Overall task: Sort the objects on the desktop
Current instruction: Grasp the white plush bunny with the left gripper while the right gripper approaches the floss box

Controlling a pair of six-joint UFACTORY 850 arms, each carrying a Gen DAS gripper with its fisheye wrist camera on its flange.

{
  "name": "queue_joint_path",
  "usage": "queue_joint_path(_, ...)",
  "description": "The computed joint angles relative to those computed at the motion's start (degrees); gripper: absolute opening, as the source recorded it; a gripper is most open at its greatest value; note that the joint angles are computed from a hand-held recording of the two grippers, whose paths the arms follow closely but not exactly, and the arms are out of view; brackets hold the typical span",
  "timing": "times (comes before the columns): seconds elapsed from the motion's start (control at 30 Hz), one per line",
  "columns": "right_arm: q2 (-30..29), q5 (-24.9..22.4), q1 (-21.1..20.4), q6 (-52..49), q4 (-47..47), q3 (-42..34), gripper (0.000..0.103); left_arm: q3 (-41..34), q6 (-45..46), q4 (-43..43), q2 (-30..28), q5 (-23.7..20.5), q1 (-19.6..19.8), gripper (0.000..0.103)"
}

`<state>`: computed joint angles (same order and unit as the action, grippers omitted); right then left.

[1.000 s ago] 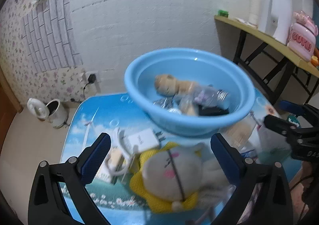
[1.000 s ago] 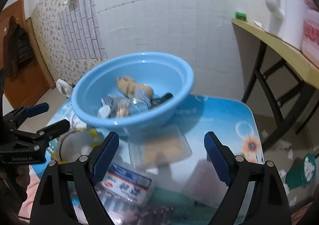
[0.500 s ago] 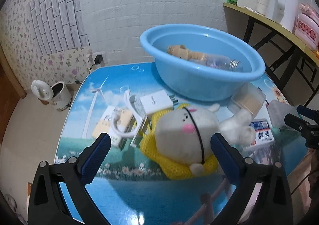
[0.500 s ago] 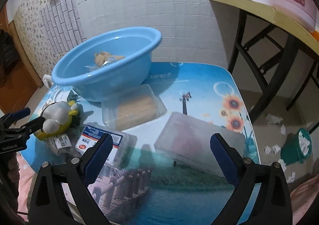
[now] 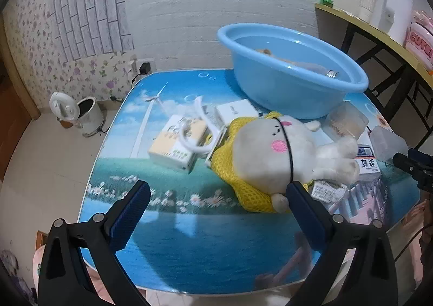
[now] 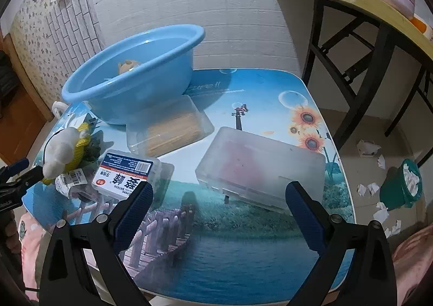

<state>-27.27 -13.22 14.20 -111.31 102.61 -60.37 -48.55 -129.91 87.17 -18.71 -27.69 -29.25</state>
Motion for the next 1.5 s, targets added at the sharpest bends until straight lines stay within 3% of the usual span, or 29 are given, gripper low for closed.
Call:
queue_joint_path(0.57,0.36,1.40,-0.48,-0.73,1.59,0.60,0.097,2.99,-1.13,-0.42,2.21,-2.22,0.40,0.101)
queue_joint_path(0.77,0.27,2.27,-0.38,-1.91,3.08,0.38,0.097,4.21,-9.42,7.71,3.58,-0.81,0.36,0.101)
queue_joint_path(1.03,-0.30,4.36,-0.16,-3.50,6.07,-0.30,0.102,2.05,-11.99,12.75,2.03,1.09,0.53,0.101)
queue_joint_path(1.27,-1.31,7.23,0.37,-13.69,18.95,-1.47,0.102,-0.19,-11.27,13.46,-0.05,2.77,0.95,0.101)
queue_joint_path(1.43,-2.15,7.61,0.68,-32.04,38.16,-2.10,0.102,-1.57,-11.54,14.54,-1.45,4.01,1.53,0.101)
queue_joint_path(1.5,-2.47,7.25,0.68,-34.11,39.98,-2.39,0.102,-1.99,-11.55,14.84,-1.87,4.35,1.76,0.101)
